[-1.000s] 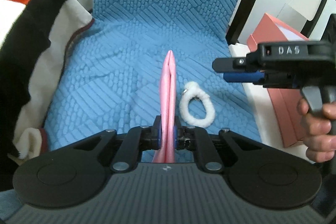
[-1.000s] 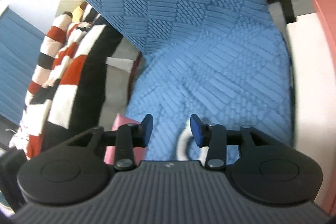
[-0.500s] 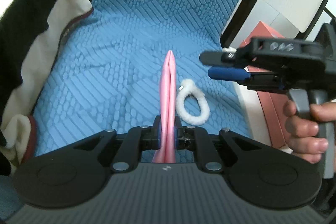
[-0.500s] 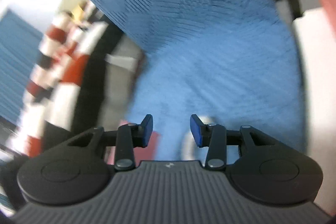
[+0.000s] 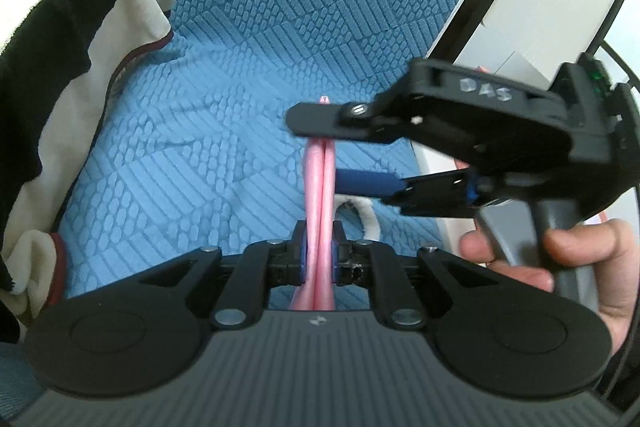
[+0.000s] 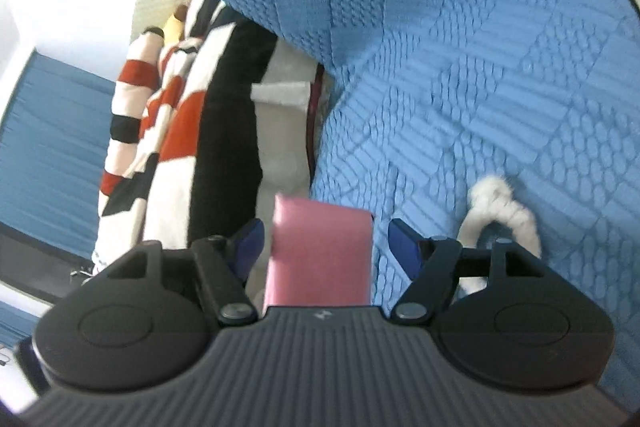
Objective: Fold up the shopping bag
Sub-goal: 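Grasp the white rope loop with the right gripper while the left gripper holds the folded sleeve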
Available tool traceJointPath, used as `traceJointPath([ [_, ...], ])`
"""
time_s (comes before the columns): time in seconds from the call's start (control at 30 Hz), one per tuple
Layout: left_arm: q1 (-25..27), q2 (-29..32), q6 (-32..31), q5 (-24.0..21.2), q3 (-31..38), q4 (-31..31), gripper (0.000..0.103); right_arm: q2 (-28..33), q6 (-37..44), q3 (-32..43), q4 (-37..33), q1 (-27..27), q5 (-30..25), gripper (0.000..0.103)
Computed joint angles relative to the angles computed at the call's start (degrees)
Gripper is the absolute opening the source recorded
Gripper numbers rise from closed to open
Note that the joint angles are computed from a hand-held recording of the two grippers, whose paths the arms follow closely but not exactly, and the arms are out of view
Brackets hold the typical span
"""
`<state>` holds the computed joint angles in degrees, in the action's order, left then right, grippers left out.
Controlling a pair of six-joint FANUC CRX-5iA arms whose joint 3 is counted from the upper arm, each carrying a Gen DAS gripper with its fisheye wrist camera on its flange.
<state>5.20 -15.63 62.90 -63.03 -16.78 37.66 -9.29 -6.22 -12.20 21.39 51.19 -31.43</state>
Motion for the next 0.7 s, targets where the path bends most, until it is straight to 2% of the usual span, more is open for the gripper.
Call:
traceJointPath([
  [0.1, 0.46, -0.3, -0.44, 0.11, -0.49, 1.01, 0.013, 0.33, 0.58, 0.49, -0.11, 0.54, 0.28, 0.07],
  [0.13, 0.69, -0.44, -0.86, 0.04, -0.67, 1.48, 0.013, 0.41, 0.65, 0.78, 0.2, 0.72, -0.3, 0.066],
  [0.17, 0.85, -0.58, -1.22, 0.02, -0.86, 1.88, 0.013, 0.44, -0.15, 0.77, 1.09, 0.99, -0.65, 0.056],
  [0.23, 1.13, -0.71, -1.59, -0.2, -1.08, 2.51, 0.013, 0.29, -1.69, 0.5, 2.12, 1.28, -0.69, 0.054],
  [0.5, 1.23, -1.6, -2.12, 1.41, -1.57, 2.55, 0.013, 0.71, -1.98, 1.32, 3.71, 2.92, -1.53, 0.052],
  [0.7, 1.15, -0.65, -1.29, 1.18, -1.06, 2.23, 0.015, 1.98, -1.58, 3.41, 5.54, 4.08, -6.7, 0.056],
])
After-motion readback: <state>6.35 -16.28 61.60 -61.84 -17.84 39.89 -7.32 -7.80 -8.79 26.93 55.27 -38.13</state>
